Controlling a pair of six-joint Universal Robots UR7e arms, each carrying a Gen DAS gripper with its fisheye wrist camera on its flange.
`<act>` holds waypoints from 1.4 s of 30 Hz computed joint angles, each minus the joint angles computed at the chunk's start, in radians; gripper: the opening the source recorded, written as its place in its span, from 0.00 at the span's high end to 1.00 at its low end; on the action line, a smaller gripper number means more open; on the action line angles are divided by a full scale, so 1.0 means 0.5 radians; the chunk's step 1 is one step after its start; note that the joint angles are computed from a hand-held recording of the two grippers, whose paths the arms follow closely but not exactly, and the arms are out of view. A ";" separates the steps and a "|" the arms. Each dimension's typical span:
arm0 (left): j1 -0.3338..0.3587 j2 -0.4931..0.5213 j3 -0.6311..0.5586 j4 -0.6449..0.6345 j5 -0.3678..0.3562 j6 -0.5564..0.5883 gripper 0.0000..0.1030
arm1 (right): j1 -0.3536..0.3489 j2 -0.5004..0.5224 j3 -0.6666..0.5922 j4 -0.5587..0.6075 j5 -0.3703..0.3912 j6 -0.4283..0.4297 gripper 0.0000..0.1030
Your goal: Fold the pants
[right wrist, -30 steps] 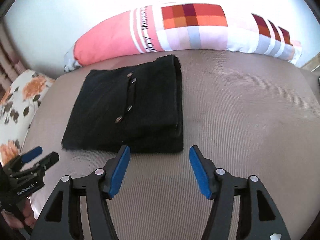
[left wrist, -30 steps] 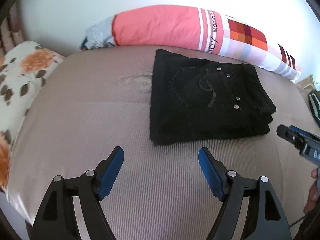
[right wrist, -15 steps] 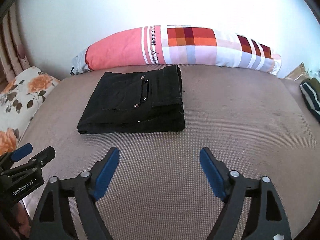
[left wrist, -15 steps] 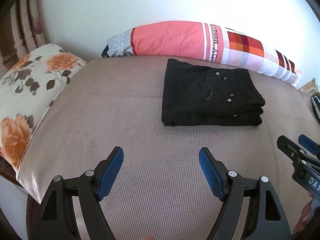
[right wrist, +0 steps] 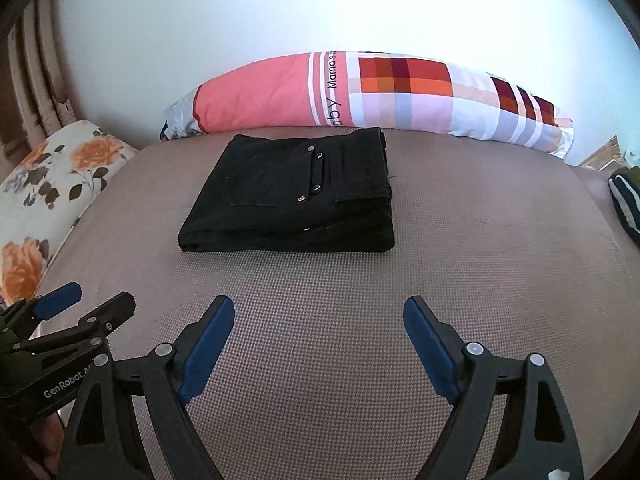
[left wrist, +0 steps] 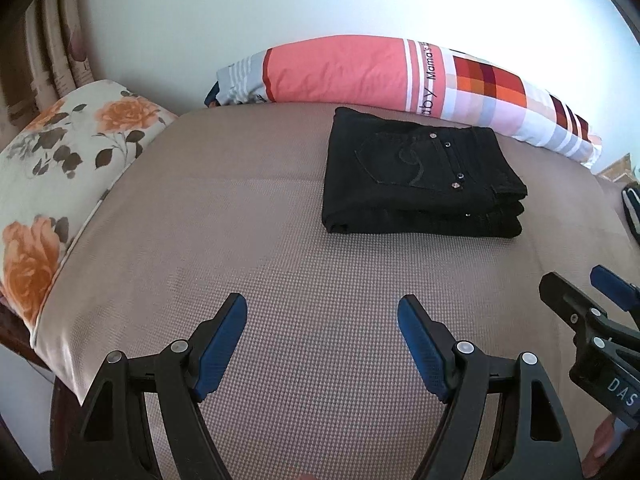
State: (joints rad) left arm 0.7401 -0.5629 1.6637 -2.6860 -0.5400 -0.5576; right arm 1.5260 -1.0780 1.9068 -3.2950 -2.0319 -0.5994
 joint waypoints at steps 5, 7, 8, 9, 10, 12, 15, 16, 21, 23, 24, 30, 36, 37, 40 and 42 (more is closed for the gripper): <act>-0.006 0.007 -0.002 0.005 0.002 0.009 0.24 | -0.009 -0.007 0.000 0.024 0.016 0.006 0.18; -0.007 0.011 -0.005 0.000 0.005 0.010 0.24 | -0.014 -0.009 -0.004 0.039 0.012 0.019 0.18; -0.009 0.013 -0.004 0.003 0.010 0.003 0.24 | -0.016 -0.011 -0.007 0.045 0.015 0.021 0.18; -0.008 0.014 -0.006 0.007 0.012 0.001 0.24 | -0.018 -0.011 -0.008 0.050 0.013 0.025 0.18; -0.008 0.013 -0.007 0.012 0.010 0.001 0.24 | -0.019 -0.010 -0.008 0.052 0.005 0.028 0.18; -0.012 0.014 -0.007 0.022 0.019 -0.012 0.24 | -0.021 -0.010 -0.010 0.057 0.003 0.034 0.18; -0.010 0.019 -0.007 0.027 0.037 -0.009 0.24 | -0.024 -0.007 -0.014 0.064 0.002 0.033 0.18; -0.009 0.021 -0.008 0.030 0.042 -0.011 0.24 | -0.024 -0.005 -0.017 0.066 -0.004 0.031 0.18; -0.010 0.022 -0.009 0.034 0.041 -0.013 0.24 | -0.035 -0.010 -0.026 0.120 0.010 0.058 0.18; -0.007 0.022 -0.008 0.033 0.040 -0.010 0.24 | -0.034 -0.003 -0.021 0.109 -0.004 0.057 0.18; -0.005 0.023 -0.006 0.025 0.036 0.000 0.24 | -0.036 -0.001 -0.021 0.109 -0.005 0.055 0.18; 0.005 0.034 -0.019 0.038 0.038 0.006 0.24 | -0.035 0.001 -0.016 0.100 -0.014 0.053 0.18; 0.006 0.035 -0.021 0.043 0.037 0.010 0.24 | -0.035 -0.001 -0.019 0.113 -0.015 0.058 0.18; 0.007 0.036 -0.023 0.047 0.040 0.010 0.24 | -0.035 0.000 -0.023 0.120 -0.018 0.058 0.18; 0.006 0.041 -0.020 0.035 0.049 0.016 0.24 | -0.039 0.001 -0.024 0.131 -0.016 0.068 0.18; 0.007 0.044 -0.017 0.026 0.052 0.023 0.24 | -0.039 0.006 -0.029 0.136 -0.027 0.069 0.18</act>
State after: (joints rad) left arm 0.7437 -0.5409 1.6553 -2.6730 -0.5141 -0.5462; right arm 1.5066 -1.0749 1.8922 -3.2270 -2.0454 -0.5647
